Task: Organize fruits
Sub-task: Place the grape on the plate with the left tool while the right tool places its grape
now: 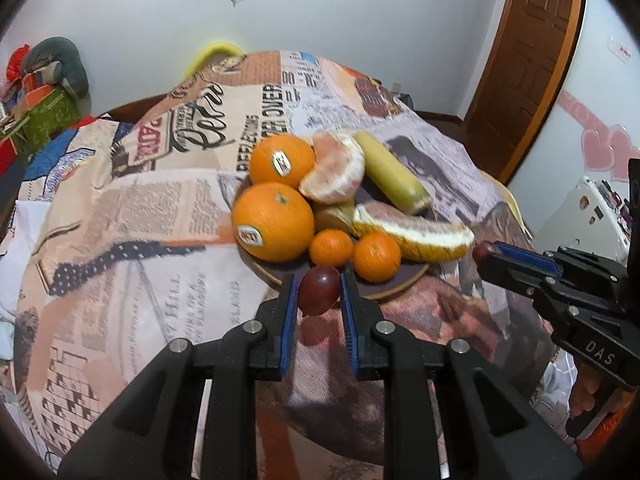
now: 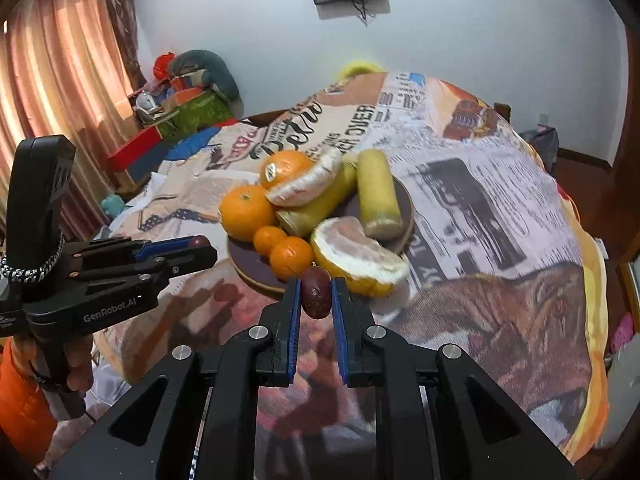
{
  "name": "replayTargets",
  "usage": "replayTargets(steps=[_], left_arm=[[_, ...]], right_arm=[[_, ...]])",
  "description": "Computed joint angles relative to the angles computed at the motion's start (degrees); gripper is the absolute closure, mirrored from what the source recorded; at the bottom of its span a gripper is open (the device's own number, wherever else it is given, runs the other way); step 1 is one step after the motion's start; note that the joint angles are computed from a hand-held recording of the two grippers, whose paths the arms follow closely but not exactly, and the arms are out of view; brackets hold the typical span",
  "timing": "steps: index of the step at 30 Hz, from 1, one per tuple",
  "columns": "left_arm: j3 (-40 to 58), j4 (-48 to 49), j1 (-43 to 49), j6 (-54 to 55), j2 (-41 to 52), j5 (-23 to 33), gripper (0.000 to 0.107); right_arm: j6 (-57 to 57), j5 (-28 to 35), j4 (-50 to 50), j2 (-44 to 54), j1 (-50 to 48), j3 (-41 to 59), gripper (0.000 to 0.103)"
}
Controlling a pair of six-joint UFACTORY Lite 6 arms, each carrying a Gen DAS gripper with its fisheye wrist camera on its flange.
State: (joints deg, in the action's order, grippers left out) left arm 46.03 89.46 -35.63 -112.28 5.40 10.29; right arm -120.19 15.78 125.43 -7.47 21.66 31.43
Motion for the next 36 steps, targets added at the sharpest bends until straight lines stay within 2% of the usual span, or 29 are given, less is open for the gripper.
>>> replayTargets(steps=[5, 11, 21, 28, 31, 36], left_arm=[[1.39, 2.43, 2.04, -0.98, 0.9, -0.95, 0.086], [3.65, 9.84, 3.88, -7.26, 4.36, -2.74, 0.086], [6.17, 29.08, 5.72, -24.73, 8.52, -4.57, 0.086], [7.27, 23.17, 5.43, -18.14, 10.23, -4.66, 0.084], [7.29, 21.57, 5.2, -16.69, 10.26, -4.04, 0.077], [6.49, 16.97, 4.96, -12.37, 8.63, -3.64, 0.076]], right_arm=[[-4.44, 0.36, 4.66, 5.19, 2.01, 4.57, 0.089], [-7.57, 0.72, 7.45, 13.0, 3.81, 10.99, 0.089], [-7.78, 0.38, 7.42, 20.35, 4.08, 17.69, 0.089], [-2.08, -0.32, 1.3, 22.95, 4.1, 19.79, 0.089], [-0.76, -0.09, 0.27, 22.91, 3.59, 19.66, 0.083], [-0.95, -0.56, 0.86, 20.61, 3.23, 18.34, 0.078]])
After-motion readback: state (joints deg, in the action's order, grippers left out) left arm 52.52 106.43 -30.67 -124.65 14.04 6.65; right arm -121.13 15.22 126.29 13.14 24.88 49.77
